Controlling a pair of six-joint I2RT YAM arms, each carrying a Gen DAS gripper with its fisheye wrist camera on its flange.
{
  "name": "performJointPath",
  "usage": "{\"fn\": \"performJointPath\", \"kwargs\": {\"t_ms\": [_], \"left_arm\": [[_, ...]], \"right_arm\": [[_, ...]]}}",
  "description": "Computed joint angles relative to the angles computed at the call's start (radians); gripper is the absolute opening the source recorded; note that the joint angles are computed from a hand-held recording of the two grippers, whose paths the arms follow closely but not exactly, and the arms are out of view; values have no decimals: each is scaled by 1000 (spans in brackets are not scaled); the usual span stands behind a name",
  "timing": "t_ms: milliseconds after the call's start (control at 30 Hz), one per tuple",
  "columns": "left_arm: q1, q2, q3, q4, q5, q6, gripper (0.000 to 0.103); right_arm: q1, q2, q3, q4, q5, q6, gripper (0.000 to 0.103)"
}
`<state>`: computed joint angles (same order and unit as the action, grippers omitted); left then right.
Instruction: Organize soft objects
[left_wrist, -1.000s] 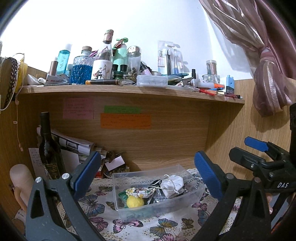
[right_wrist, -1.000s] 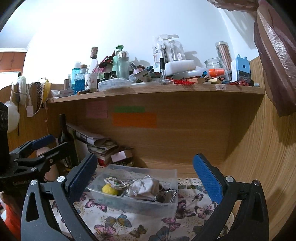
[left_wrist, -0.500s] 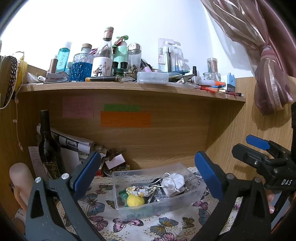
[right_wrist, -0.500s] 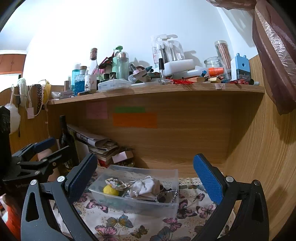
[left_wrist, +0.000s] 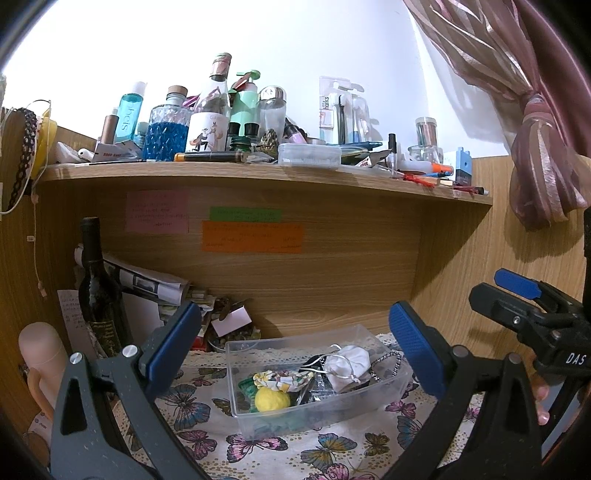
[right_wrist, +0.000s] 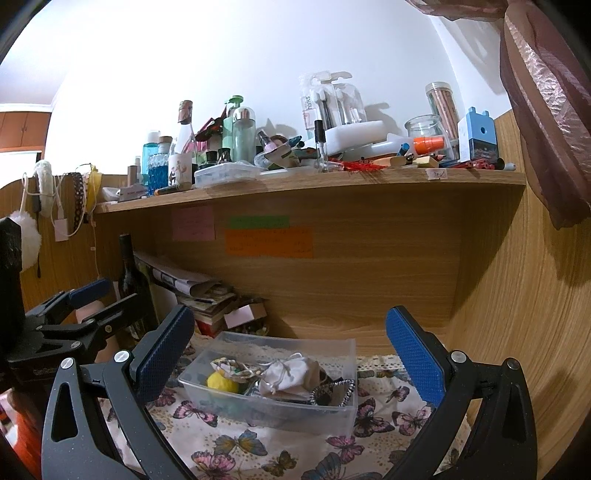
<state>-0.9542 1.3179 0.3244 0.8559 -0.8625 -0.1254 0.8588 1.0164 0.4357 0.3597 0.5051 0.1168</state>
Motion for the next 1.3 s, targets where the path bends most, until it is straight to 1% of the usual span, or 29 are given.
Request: {"fn": "performJointPath", "kwargs": {"t_ms": [167, 367, 633, 800, 900, 1100, 1300], "left_arm": [[0, -1, 0, -2, -1, 2, 103], [0, -3, -1, -6, -2, -5, 103], [18, -39, -12, -36, 34, -41, 103], [12, -41, -8, -46, 18, -31, 103], [14, -47, -3, -71, 31, -35, 103], [11, -44, -4, -71, 34, -31, 103], [14, -47, -7, -71, 37, -33, 103]], "right_arm": [[4, 1, -2, 5, 12, 6, 103], [-1, -15, -7, 0, 4, 12, 103], [2, -19, -9, -2, 7, 14, 103], [11, -20, -9, -3, 14, 14, 103], [17, -18, -7, -4, 18, 12, 103], [37, -3, -3, 4, 36, 4, 103], [34, -1, -1, 3, 30, 5, 103]]}}
